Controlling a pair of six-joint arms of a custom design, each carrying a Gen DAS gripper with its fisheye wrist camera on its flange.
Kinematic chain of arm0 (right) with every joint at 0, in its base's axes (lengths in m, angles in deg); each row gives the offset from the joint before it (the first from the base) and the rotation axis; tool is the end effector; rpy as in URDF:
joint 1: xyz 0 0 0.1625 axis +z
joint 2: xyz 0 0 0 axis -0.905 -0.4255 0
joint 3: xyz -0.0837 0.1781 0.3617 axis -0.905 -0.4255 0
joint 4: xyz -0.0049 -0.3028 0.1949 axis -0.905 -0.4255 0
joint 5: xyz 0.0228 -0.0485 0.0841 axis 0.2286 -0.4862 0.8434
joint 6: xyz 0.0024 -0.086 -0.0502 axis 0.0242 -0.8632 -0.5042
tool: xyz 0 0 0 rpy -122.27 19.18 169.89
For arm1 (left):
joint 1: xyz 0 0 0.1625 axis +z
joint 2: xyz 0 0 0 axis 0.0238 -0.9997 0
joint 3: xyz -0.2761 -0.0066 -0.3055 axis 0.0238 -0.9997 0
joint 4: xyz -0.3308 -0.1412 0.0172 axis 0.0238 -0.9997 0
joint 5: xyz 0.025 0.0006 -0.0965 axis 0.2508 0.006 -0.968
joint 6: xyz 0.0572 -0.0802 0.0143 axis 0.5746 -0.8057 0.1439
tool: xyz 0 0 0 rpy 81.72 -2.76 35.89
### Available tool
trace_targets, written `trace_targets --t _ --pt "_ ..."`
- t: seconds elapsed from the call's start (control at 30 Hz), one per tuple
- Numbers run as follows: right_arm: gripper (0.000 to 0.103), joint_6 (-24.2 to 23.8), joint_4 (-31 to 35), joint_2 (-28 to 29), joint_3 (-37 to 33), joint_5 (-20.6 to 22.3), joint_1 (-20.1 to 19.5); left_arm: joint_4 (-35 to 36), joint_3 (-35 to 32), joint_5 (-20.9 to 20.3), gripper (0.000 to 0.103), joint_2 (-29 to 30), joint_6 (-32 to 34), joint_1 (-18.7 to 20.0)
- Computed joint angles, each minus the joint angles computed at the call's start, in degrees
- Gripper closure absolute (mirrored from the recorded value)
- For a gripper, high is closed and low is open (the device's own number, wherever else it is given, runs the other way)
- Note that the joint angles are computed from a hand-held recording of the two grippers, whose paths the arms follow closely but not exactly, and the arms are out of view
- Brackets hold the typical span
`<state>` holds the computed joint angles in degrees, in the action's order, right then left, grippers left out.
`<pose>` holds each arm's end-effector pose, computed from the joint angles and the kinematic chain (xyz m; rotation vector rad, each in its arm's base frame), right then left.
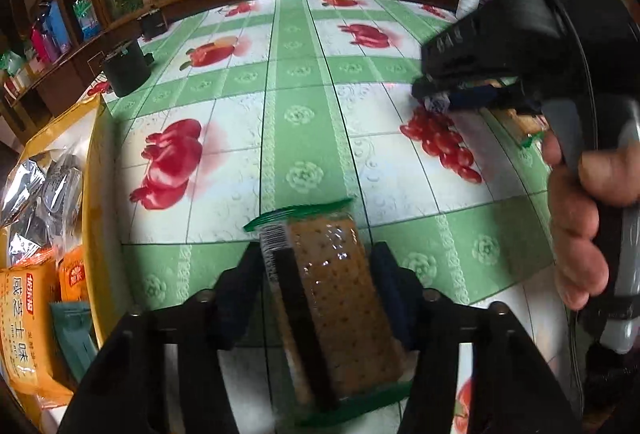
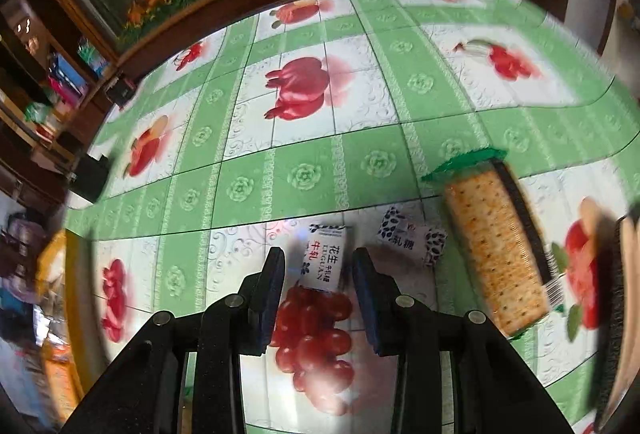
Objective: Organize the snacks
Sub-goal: 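Lift the cracker pack and white candy off the table with both tools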
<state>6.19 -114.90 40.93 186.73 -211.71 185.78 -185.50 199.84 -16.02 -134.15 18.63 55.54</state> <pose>0.3214 -0.4292 -0.0691 -0.3042 -2.3509 0.8403 0.0022 -0.3555 0.2277 0.7905 2.3563 -0.5062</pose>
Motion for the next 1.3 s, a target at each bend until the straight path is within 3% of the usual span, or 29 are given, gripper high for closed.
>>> trace_targets --t 0.07,0.27,0.47,0.63,0.8,1.07,1.2,1.3 --pt "0.080 -0.4 -1.2 0.1 0.9 0.0 0.3 -1.1 0.0 -0.7 0.056 0.2 0.3 0.3" --pt "0.080 -1.1 -10.5 0.2 7.4 1.3 3.5 -2.9 -0.4 -2.2 0.056 0.5 1.5 1.2" --pt "0.081 -5.4 -23.5 2.5 11.9 4.6 5.2 -6.3 -0.2 -3.9 0.057 0.3 2.9 1.6" --pt "0.081 -8.5 -25.4 3.3 11.1 4.7 6.2 -9.4 0.4 -3.8 0.057 0.8 3.8 1.2" --pt "0.081 -10.5 -23.7 4.3 8.8 2.0 8.1 -11.6 1.0 -4.1 0.057 0.3 4.7 0.8" --pt "0.081 -14.9 -23.3 6.3 5.4 1.8 10.1 -15.7 2.2 -3.3 0.057 -0.4 5.9 -0.2" --pt "0.080 -15.7 -23.0 6.5 4.9 1.2 10.4 -15.6 1.8 -3.6 0.057 -1.1 5.4 0.3" --pt "0.080 -13.4 -23.3 6.0 6.1 0.8 9.6 -15.3 1.4 -3.7 0.057 -1.4 5.0 0.6"
